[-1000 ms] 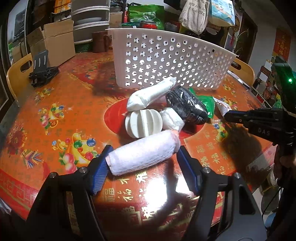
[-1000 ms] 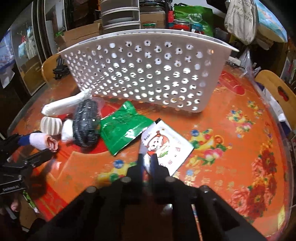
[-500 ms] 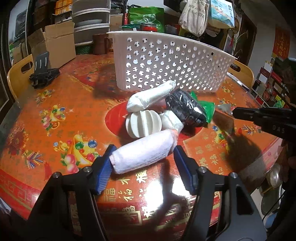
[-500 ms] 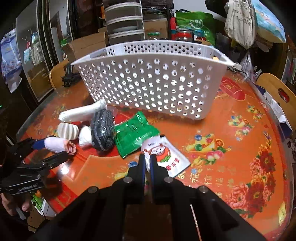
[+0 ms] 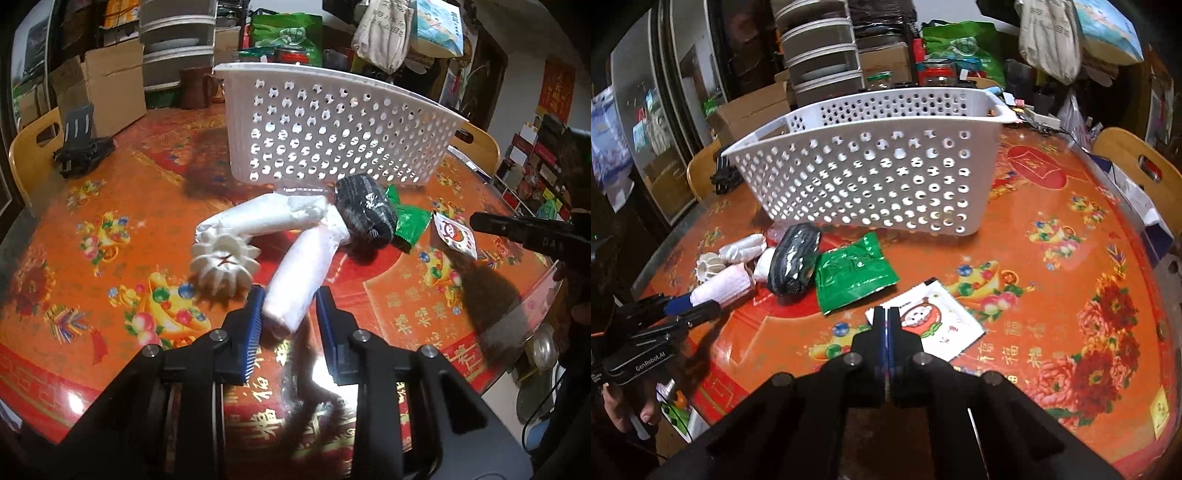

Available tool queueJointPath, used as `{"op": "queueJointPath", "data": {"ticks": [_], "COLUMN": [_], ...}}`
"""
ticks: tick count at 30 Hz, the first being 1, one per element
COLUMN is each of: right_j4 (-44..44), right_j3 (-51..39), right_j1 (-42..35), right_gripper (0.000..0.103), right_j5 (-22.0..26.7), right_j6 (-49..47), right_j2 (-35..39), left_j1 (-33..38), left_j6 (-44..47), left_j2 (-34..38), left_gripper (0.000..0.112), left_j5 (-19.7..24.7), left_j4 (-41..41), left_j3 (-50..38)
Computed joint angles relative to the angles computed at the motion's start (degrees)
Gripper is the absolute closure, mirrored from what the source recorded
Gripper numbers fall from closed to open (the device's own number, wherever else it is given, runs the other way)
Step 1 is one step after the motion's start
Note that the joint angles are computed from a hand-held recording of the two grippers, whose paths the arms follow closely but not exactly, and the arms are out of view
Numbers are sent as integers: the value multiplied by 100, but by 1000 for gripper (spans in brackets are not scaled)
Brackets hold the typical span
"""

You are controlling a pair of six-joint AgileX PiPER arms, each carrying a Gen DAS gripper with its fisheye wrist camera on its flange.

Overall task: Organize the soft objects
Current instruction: 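Grasp the white rolled towel with the left tool while the right tool grasps the white sachet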

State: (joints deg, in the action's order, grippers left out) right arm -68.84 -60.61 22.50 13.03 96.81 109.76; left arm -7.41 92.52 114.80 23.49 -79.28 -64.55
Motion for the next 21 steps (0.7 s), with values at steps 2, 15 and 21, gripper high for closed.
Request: {"op": "queueJointPath", "data": {"ticks": [2, 15, 21], "right_j4": [-15, 2706, 2991], "right_j3": [42, -424, -772], "right_j1": [-98, -503, -426], "right_gripper": [99, 44, 40], "right_j5": [-57, 7, 374], "right_j6": [52, -3244, -3865], "right_j2": [-21, 464, 710], "left_j1": [71, -325, -524], "left_j6": [-169, -1532, -1846], "left_j2": [20, 419, 527], "left_gripper": [56, 38, 57], "left_j5": [236, -176, -454], "left_j4": [245, 1728, 2157], "left_j3": [-143, -851, -915]}}
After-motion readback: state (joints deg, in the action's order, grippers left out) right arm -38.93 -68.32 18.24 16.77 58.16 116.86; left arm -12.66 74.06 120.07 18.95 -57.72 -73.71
